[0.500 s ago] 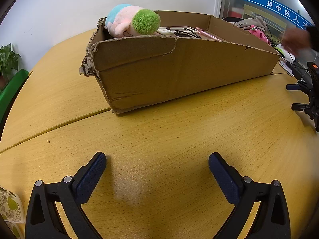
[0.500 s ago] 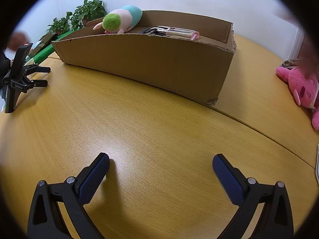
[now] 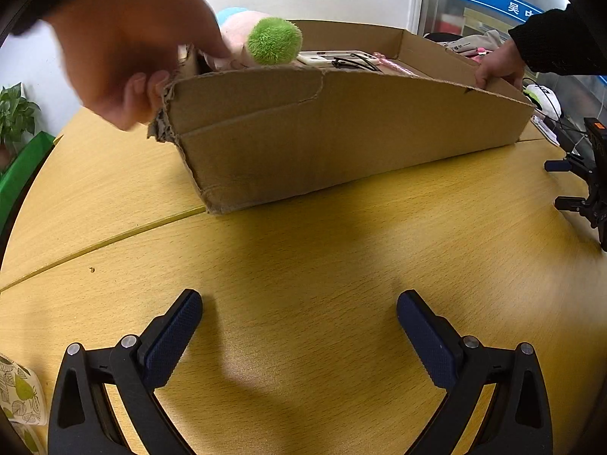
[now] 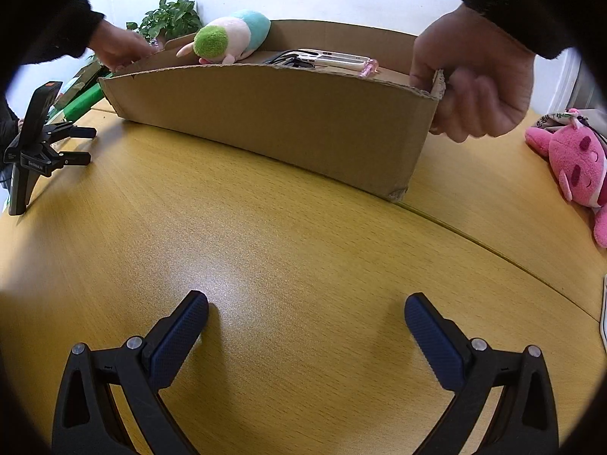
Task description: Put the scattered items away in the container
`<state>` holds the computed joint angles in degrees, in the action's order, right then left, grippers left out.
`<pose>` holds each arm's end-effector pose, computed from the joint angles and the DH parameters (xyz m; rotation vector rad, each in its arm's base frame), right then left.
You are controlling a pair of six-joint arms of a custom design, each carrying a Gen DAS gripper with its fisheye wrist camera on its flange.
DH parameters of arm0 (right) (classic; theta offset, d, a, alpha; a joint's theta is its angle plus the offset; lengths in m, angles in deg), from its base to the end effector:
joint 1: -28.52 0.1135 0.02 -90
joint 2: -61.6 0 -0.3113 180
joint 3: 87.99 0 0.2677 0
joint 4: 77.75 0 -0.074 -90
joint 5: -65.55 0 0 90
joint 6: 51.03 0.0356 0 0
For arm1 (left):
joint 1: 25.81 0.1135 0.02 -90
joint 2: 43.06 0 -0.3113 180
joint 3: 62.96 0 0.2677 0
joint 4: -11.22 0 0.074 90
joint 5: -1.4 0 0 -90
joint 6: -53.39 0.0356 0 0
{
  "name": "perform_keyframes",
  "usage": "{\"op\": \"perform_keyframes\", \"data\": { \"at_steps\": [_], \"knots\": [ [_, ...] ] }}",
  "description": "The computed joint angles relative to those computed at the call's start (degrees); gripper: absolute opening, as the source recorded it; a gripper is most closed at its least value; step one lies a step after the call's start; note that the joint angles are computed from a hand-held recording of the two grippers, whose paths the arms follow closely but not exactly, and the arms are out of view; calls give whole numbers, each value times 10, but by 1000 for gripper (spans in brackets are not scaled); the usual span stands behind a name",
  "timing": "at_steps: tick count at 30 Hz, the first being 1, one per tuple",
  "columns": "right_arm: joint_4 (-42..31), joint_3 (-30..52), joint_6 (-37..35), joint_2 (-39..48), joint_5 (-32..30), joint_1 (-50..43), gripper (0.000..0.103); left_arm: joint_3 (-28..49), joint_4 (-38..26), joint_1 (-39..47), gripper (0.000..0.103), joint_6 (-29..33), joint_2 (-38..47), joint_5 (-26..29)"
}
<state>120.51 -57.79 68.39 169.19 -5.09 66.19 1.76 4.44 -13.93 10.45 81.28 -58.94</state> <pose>0.1875 0.1298 0.0567 -0.0627 2.5140 0.0261 0.3686 0.0595 0.0434 0.8936 2.3578 -0.3216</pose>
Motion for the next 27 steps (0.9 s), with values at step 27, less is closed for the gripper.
{"op": "perform_keyframes", "data": {
  "at_steps": [27],
  "knots": [
    [1, 3, 10, 6, 5, 3, 103, -17, 20, -16, 103, -23, -8, -10]
  ]
}}
